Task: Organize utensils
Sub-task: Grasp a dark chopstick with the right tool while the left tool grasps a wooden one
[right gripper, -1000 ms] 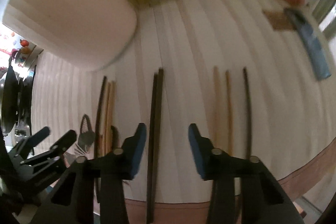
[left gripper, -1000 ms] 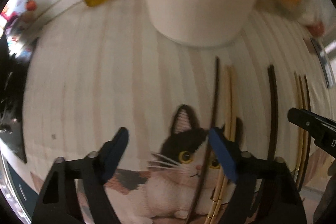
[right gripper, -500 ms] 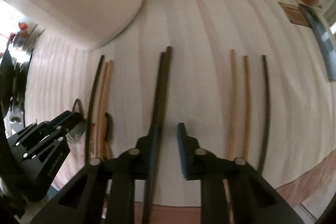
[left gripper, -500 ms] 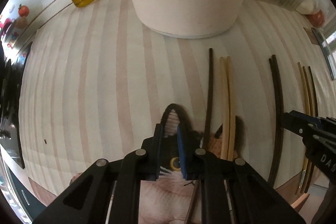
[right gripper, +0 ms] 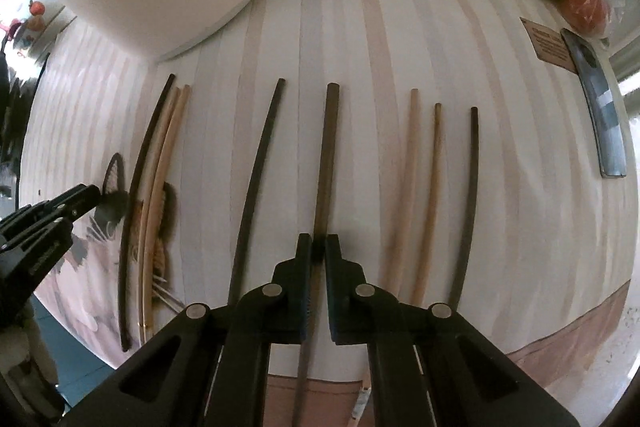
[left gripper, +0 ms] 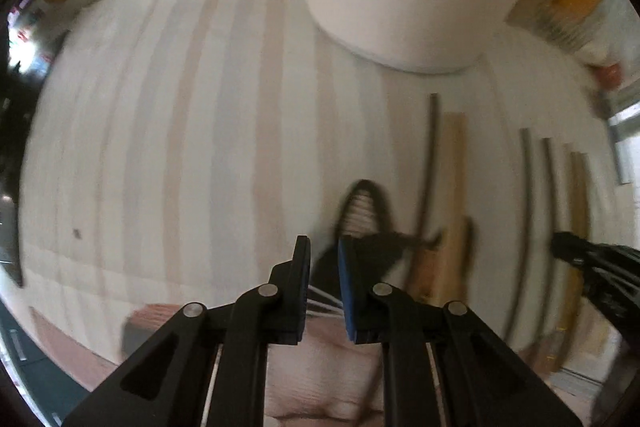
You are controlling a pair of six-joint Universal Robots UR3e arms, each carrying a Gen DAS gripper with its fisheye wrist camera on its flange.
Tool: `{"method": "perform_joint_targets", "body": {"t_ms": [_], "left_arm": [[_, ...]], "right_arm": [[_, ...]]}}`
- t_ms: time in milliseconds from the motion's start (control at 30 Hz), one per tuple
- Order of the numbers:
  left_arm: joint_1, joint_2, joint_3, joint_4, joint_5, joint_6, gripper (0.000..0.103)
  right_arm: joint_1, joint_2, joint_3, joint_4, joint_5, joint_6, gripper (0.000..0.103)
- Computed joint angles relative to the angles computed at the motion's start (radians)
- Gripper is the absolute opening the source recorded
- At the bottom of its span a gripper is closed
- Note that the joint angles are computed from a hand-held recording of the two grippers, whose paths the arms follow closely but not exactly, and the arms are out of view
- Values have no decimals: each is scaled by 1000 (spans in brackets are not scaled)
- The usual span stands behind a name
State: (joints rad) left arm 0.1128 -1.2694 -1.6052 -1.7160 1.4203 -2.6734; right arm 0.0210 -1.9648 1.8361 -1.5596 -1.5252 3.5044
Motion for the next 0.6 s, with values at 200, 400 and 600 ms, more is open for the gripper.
{"method": "perform_joint_targets", "body": {"t_ms": [200, 400, 600], "left_arm": [[-59, 4, 2, -8, 0, 60, 18], [-158, -19, -14, 71, 62, 36, 17], [-267, -68, 10, 121, 148, -105, 4]], "right_arm": [[-100, -71, 49, 25, 44, -66, 6], [-190, -125, 91, 49, 66, -152, 6], [-182, -114, 86, 46, 49, -153, 6]]}}
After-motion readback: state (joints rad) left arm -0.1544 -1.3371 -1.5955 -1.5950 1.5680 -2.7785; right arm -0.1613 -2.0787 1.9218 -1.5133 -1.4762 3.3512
